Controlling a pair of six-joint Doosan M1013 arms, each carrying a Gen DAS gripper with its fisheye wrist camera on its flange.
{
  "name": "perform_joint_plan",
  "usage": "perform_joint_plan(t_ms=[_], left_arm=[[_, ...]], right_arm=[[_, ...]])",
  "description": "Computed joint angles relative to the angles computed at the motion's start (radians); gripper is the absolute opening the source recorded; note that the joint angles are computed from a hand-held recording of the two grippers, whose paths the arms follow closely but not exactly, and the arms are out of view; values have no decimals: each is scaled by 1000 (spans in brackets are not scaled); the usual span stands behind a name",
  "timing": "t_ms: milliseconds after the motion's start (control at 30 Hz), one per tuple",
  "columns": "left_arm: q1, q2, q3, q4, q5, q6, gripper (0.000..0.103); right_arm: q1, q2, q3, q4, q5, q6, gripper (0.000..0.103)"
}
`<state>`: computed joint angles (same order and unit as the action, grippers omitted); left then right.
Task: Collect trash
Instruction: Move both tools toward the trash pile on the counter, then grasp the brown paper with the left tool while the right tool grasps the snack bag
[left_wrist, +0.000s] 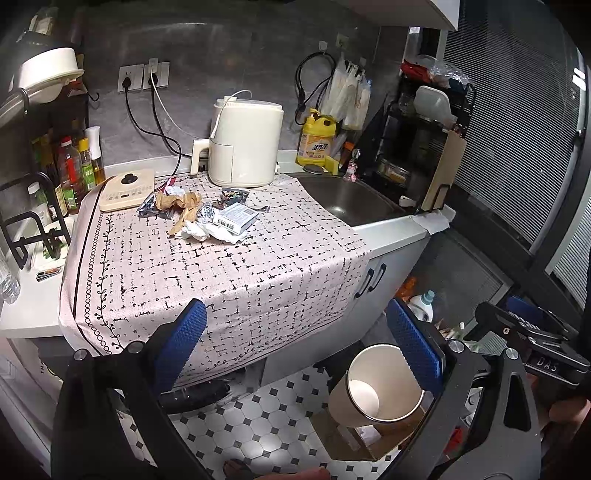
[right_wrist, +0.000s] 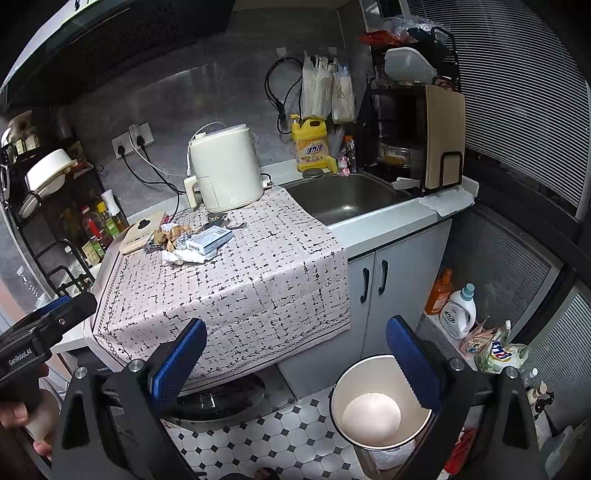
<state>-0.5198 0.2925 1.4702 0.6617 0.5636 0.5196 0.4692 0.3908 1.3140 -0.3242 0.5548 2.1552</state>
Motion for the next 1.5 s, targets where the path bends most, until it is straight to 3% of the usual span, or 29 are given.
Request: perform_joint_plan(t_ms=[567,933,1200,1500], left_arm=[[1,2,-7,-20,13,9,97],[55,22,-23,-114,-4,69,97],[136,83,-94,-256,-39,217,97],[238,169,-203,-425,-69,400,97]], right_arm=[[-10,4,-7,63,2,-45,95],[-7,76,-108,120,75,-106,95],[-3,187,-282,141,154,-97,95],[11,377,-606,121,309,-100,95]])
